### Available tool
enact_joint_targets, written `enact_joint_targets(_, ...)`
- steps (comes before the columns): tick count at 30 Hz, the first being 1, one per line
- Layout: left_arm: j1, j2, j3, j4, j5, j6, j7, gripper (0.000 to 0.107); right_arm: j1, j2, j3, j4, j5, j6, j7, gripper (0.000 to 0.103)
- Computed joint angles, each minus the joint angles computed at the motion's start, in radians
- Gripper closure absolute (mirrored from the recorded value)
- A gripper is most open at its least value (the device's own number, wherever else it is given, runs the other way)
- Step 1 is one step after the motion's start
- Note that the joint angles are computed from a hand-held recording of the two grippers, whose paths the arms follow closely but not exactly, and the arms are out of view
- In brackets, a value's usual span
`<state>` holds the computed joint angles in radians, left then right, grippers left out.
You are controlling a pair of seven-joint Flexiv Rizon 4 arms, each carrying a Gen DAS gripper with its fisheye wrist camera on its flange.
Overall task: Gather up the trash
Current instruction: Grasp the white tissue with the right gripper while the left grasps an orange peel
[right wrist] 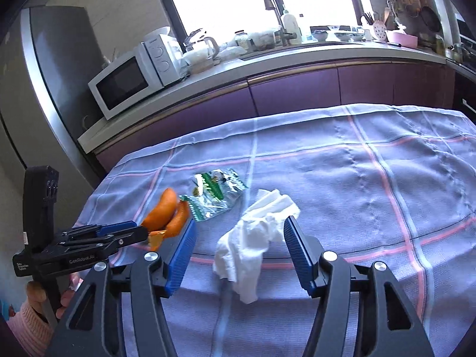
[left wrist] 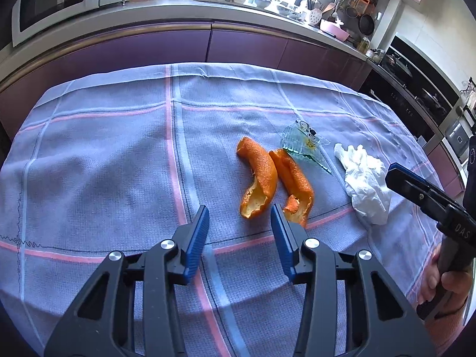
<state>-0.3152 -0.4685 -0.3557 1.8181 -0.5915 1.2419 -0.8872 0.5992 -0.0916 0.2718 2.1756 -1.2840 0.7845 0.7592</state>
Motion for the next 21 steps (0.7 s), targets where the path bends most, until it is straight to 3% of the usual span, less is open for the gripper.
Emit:
enact_joint_targets(4,-0.019,-0.014,0.018,-0.017,0.033,0.006,-0.028,0.065,-0.02,-0.006,-0.012,0.016,0.02,0.037,-0.006,0.044)
enact_joint_targets(7,-0.02,-0.023,0.015,-0.031,0.048,-0.005,-0.037,0.075,-0.033,-0.013,-0.02,0.026,0.005,0.077,0.016,0.047)
enact_joint_targets(9,-0.016,-0.025,0.008,-0.035,0.048,-0.015,-0.032,0.086,-0.04,-0.011,-0.024,0.035,-0.004,0.101,0.031,0.056)
enact_joint_targets(13,-0.012,-0.022,0.0,-0.023,0.049,0.008,-0.025,0.088,-0.047,-0.003,-0.025,0.044,-0.031,0.114,0.069,0.07)
enact_joint_targets(15,-0.004,-0.018,-0.011,-0.013,0.037,0.016,-0.018,0.09,-0.054,0.005,-0.027,0.054,-0.058,0.129,0.099,0.085)
enact_joint_targets(18,0.012,-0.006,-0.03,0.008,0.011,0.029,0.004,0.091,-0.065,0.016,-0.028,0.066,-0.104,0.15,0.152,0.094)
enact_joint_targets(21,0.036,0.012,-0.059,0.038,-0.033,0.047,0.045,0.092,-0.079,0.031,-0.027,0.077,-0.164,0.17,0.216,0.096)
